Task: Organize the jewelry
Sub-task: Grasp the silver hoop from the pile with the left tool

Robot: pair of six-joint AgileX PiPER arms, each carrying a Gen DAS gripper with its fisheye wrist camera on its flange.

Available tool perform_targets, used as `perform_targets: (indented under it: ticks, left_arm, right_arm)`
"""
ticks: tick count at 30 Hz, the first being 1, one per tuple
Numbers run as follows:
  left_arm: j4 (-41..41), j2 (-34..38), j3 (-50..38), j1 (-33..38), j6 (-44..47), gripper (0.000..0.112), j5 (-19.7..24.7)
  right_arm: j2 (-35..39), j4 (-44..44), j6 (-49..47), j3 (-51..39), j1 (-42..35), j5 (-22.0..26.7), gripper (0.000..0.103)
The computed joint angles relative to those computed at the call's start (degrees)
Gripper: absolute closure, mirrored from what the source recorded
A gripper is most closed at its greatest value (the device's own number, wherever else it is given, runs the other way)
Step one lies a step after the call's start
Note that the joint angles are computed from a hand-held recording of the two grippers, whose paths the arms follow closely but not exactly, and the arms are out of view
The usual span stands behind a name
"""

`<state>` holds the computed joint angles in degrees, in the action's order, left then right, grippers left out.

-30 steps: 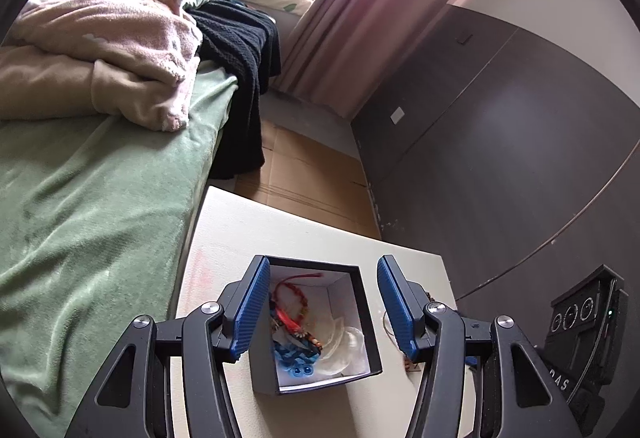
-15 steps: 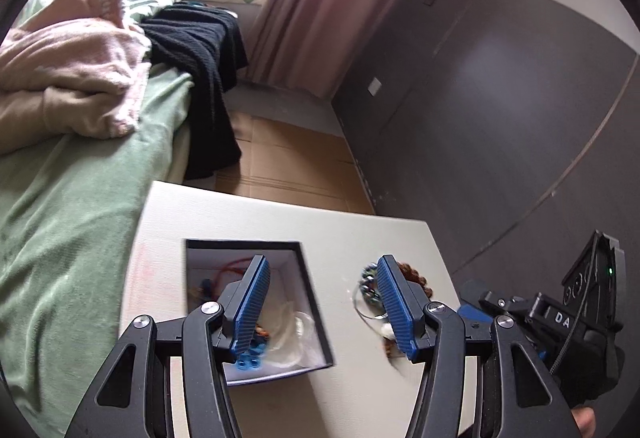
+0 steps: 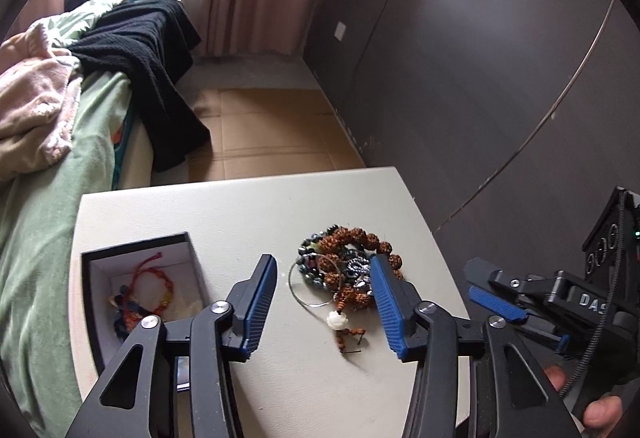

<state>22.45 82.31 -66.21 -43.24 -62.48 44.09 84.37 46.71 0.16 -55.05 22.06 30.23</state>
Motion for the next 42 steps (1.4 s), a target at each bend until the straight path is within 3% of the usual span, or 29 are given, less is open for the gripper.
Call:
perform_targets:
  ticks: [4, 12, 16, 17, 19, 22, 36, 42]
  left_arm:
    - [-3.2, 4.1, -2.7, 1.2, 2.5, 0.079, 0.1]
    - [-4.2, 11.6, -7.2, 2.2, 2.9, 0.08, 2.1]
    - [-12.2, 15.1, -9.0, 5.7, 9.8, 0.079, 2.7]
    - [-12.8, 15.5, -9.2, 6.1, 10.1, 0.078, 2.9]
    - [-13.0, 16.8, -10.3, 6.5, 10.7, 0.058, 4.1]
    - [-11.3, 17.7, -11.6, 6.2, 10.7, 0.049, 5.1]
    - [-14.7, 22.9, -13.8, 8.0, 16.6, 0.049, 4.4]
    - [-17.7, 21.7, -11.3, 9.3, 19.3, 0.053, 1.4]
  right_arm:
    - [-0.4, 2.4, -2.8, 0.6, -3.6, 2.5, 0.049]
    - [0.6, 7.5, -7.2, 1.6, -9.0, 6.1, 0.049]
    - [1.0, 8.4, -7.9, 1.4, -10.1, 7.4, 0.049]
    - [1.0, 8.7, -8.3, 1.3, -10.4, 7.7, 0.049]
    - [0.9, 9.5, -9.3, 1.4, -11.0, 8.1, 0.049]
    - [1.0, 10.8, -10.4, 1.8, -11.4, 8.1, 0.049]
    - [2.1, 13.1, -11.5, 1.4, -11.3, 9.0, 0.049]
    - [2.3, 12.9, -11.4, 1.2, -11.6, 9.5, 0.049]
